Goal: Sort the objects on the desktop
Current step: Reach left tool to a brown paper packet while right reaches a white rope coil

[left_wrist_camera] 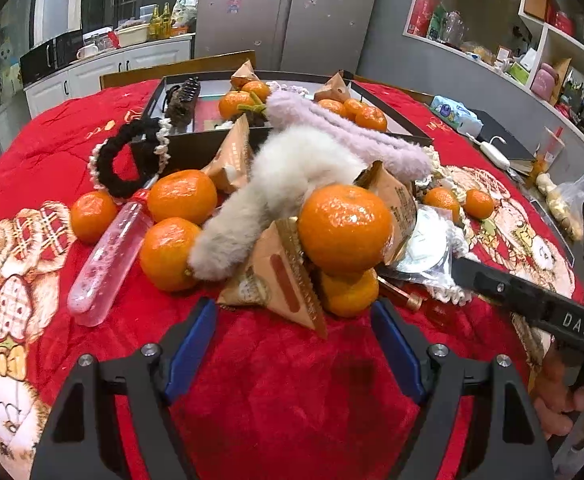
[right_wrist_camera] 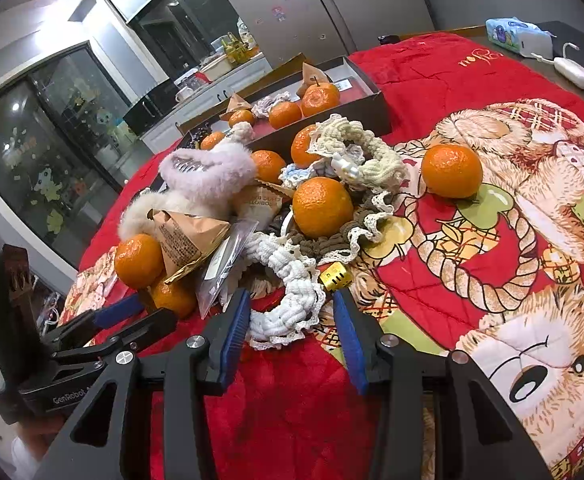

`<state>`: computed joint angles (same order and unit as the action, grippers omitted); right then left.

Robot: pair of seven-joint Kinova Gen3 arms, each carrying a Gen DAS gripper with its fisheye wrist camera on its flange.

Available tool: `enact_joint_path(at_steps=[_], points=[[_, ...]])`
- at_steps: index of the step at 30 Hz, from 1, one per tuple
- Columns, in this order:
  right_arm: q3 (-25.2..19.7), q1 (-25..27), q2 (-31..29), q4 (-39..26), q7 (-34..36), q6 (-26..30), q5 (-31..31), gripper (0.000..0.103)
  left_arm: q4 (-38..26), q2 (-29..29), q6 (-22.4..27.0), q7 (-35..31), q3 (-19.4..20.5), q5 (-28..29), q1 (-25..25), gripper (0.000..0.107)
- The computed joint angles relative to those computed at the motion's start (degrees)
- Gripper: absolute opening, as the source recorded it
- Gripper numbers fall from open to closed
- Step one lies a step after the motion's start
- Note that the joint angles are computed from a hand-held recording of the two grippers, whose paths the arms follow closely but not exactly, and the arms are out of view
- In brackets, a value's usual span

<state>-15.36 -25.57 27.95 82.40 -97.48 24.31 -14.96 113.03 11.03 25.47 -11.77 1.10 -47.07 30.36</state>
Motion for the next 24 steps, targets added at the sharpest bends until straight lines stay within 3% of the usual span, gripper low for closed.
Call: enact_joint_path(at_steps=[2,7,14,19,24], points=[[0.07,-0.06,0.07,-0.09,-0.01,0.04,0.01,0.042,0.6,-0.32,1.34,3.09,-1.11,-2.5,2.0,0.082],[0.11,-0.07,0.12,-0.16,0.02,0.05,0.01,0.042,2.28,-1.08,-1.19,4.39,-0.09,-2.33,-0.36,0.082],[-0.81,0.85,0.3,-0.05,0.73,-0.27,-0.84,0.042,1.55,-0.97,-2.0,-1.28,0.6,-0.16,-1.79,0.082],[-0.86,1.0,0.39,-0.15,1.13,-0.22,-1.28,0.042,4.14,-2.34,-7.03,-4.69,0.14,4.65,-4.95,0.082],[-0.56,0.75,0.36,-0.19,1.07,-0.16,-1.25,0.042,3.85,-1.9,-6.91,-2.24,-1.76,2.47,-2.94,0.083]])
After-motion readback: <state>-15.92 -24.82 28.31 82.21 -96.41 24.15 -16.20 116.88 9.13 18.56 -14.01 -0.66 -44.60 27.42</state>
